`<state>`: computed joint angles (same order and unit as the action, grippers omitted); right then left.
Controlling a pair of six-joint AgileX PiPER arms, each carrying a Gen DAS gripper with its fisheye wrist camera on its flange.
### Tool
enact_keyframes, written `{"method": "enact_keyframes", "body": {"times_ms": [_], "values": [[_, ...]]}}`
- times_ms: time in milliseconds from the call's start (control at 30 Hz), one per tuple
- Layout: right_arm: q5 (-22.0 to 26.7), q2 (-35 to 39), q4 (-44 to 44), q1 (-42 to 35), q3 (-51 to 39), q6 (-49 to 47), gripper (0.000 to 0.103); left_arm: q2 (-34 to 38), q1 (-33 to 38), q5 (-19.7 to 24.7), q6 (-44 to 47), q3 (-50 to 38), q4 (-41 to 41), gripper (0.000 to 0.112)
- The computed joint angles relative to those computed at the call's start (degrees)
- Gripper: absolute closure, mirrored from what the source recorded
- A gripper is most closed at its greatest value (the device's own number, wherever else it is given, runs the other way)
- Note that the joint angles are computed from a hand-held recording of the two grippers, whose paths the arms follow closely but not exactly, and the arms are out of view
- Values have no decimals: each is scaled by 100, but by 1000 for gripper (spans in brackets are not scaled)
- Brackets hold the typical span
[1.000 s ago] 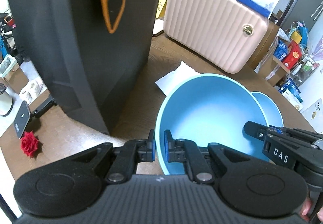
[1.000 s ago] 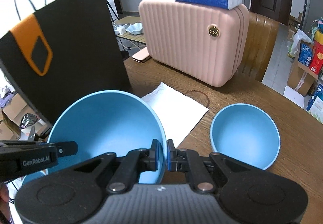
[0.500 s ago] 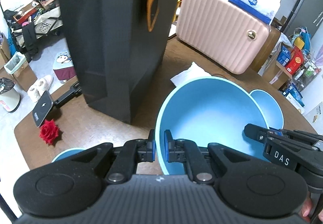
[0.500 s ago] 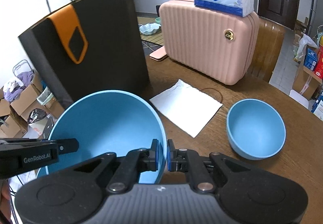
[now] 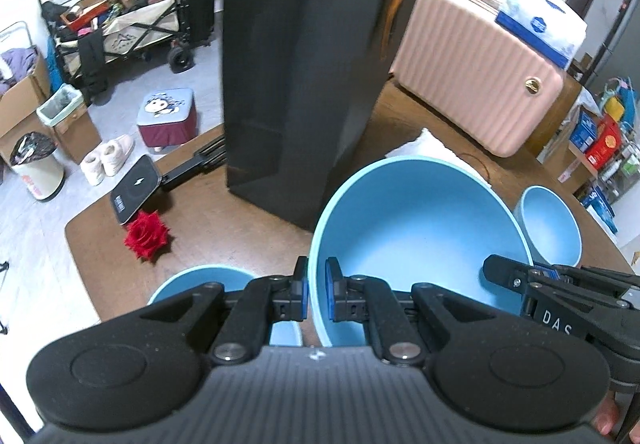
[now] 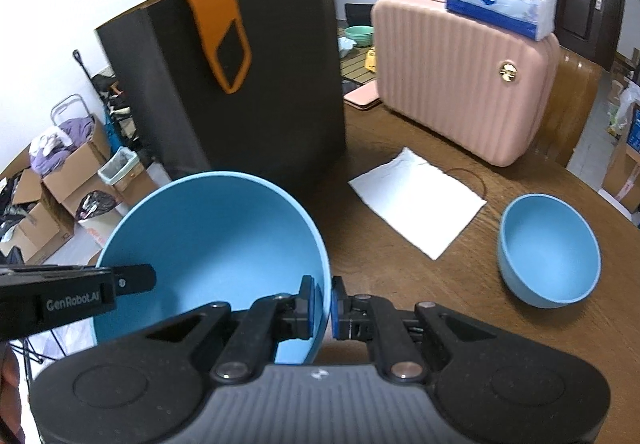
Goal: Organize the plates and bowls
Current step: 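Lift and carry the bowl with both grippers toward the bowl by the red rose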
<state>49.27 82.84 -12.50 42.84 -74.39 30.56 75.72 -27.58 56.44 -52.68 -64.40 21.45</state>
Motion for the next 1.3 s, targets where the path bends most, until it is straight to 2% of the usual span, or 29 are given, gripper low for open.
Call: {"method": "enact_keyframes", "body": {"times_ms": [600,1300], "values": [[76,481,25,785,-403,19,95,-989,422,224,-282,891,84,103],[-49,1290,394,1174,-844,-265,95,-1468,988,164,-351,1702,297,103]]}}
